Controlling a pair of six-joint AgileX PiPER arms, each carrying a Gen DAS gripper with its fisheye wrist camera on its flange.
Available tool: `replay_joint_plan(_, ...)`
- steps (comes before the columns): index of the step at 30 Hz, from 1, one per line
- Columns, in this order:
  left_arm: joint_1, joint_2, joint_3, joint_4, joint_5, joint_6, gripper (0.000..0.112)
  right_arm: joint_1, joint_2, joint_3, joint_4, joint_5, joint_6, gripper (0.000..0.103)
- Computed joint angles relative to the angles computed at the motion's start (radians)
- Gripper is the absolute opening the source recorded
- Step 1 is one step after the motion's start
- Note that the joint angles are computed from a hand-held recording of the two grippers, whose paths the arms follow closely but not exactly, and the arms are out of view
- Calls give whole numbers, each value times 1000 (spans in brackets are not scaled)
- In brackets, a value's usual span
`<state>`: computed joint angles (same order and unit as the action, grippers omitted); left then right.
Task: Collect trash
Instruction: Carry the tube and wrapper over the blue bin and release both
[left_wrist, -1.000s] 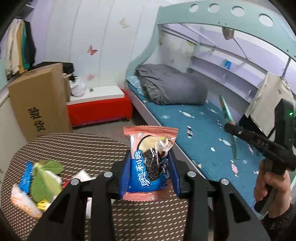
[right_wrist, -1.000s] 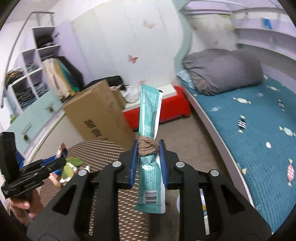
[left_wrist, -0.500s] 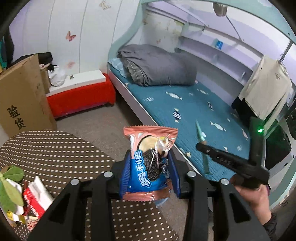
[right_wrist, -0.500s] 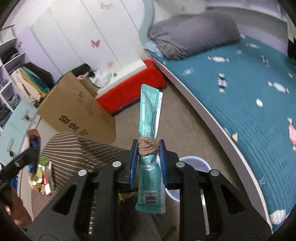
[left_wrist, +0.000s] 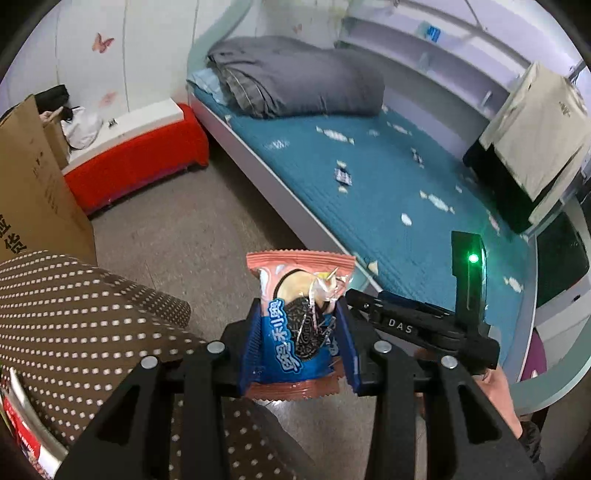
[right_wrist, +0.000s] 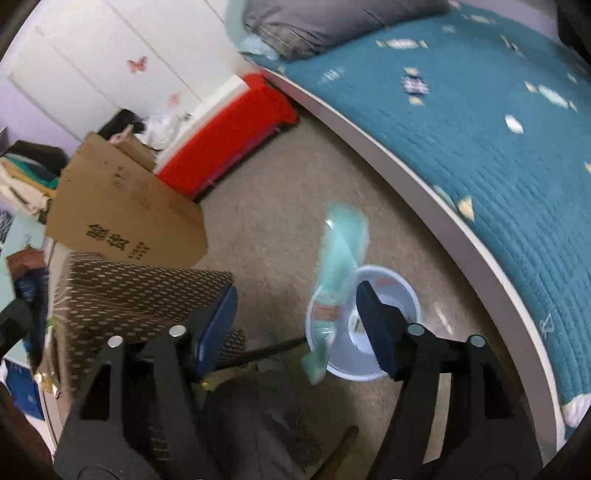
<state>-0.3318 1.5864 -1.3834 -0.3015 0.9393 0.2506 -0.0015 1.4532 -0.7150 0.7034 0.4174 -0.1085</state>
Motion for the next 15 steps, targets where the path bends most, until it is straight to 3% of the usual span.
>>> replay_joint_plan(2,-28,36,-19,28,4,-16,38,-30,-16,28,56,1,-45,75)
replay_joint_plan(5,-55,94,-55,48,21,-26,38,-85,-73,66,98,26,-87,79)
replay_joint_plan(10,-84,167,-103,64,38,-32,44,-159,-202,101,31,68,-22,86)
replay_joint_plan(12,-84,188,-120,68,39,-36,84,-179,-255,116,12,73,8,86)
replay_joint_plan(15,-81,174,-112,100,16,-72,90,-197,-300,118,-7,96,30,89)
